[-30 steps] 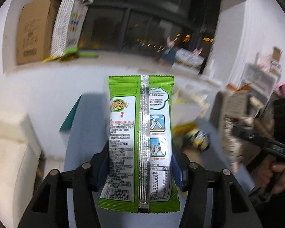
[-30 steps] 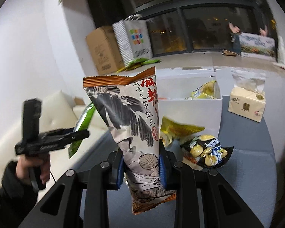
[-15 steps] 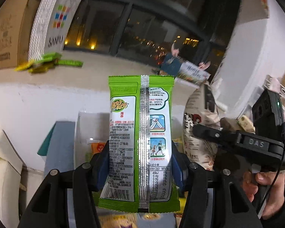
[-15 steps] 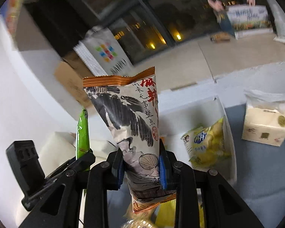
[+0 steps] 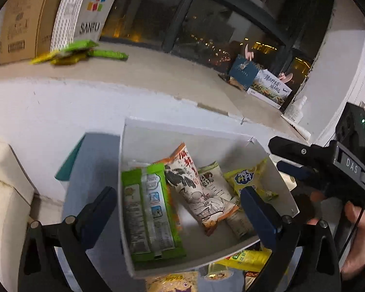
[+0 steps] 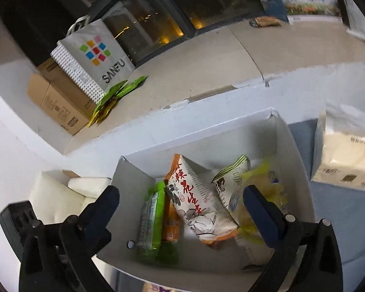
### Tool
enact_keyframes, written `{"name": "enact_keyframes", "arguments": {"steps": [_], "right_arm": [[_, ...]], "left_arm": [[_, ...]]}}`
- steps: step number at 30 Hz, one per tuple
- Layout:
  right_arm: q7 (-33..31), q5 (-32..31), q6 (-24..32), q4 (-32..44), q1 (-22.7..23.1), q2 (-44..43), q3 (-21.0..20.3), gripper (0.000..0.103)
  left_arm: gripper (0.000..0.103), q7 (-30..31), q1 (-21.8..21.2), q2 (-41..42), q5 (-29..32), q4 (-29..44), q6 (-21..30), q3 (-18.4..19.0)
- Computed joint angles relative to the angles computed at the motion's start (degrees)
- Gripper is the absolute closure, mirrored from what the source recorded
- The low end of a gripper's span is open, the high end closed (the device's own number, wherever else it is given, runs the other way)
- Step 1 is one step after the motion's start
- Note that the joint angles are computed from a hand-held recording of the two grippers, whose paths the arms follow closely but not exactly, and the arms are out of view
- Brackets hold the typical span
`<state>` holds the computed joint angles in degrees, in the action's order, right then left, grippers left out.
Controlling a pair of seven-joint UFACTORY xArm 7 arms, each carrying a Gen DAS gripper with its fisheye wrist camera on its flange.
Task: Organize snacks
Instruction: 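Lower both held packets into the white box and open both tools, then grasp the yellow printed bag with the right tool while the left grasps a cartoon cookie bag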
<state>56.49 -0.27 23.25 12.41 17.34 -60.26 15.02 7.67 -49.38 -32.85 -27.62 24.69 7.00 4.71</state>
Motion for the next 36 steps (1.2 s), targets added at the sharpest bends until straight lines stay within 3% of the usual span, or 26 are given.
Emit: {"name": "enact_keyframes", "arguments": {"steps": [6,12,18,23,26,29,32,36], "right_arm": [[2.3,-3.2,6.9,1.8,0.6,-8.5,5.5,0.000],[1.9,-4.6,17.2,3.2,8.7,-20.1,11.5,0.000],[6.2,-3.4,35.2,5.2,20.7,-30.5,25.6,0.000],[18.0,1.7,46.0,5.9,30.7,-32.6,37.9,0.000],[26.1,4.0,48.1,5.6,34.0,-31.5,43.9,0.000],[32.5,5.6,47.1,4.1,35.3,-28.9,47.2,0.000],[36.8,6.7,42.9,0.7,37.1,-26.4,47.5,0.000],[40.3,4.9,41.2,-1.4,38.2,-24.3,46.0,0.000]], "left_arm": [[0.000,-2.2,2.8,-11.3,3.3,-4.6,2.2,-3.7],[0.000,-7.2,4.4,-32.3,8.4,-13.2,9.8,-9.3],[0.000,-15.2,2.6,-52.4,10.9,-19.8,21.7,-14.1],[0.000,-26.0,-2.3,-69.5,11.4,-25.6,32.9,-20.3],[0.000,-33.1,-7.7,-78.9,11.7,-28.9,39.6,-24.0],[0.000,-36.3,-11.4,-81.5,13.6,-29.5,43.2,-26.1],[0.000,-38.4,-14.2,-83.3,15.6,-29.4,45.5,-27.0],[0.000,-40.0,-16.7,-83.5,17.2,-28.7,47.6,-28.7]]}}
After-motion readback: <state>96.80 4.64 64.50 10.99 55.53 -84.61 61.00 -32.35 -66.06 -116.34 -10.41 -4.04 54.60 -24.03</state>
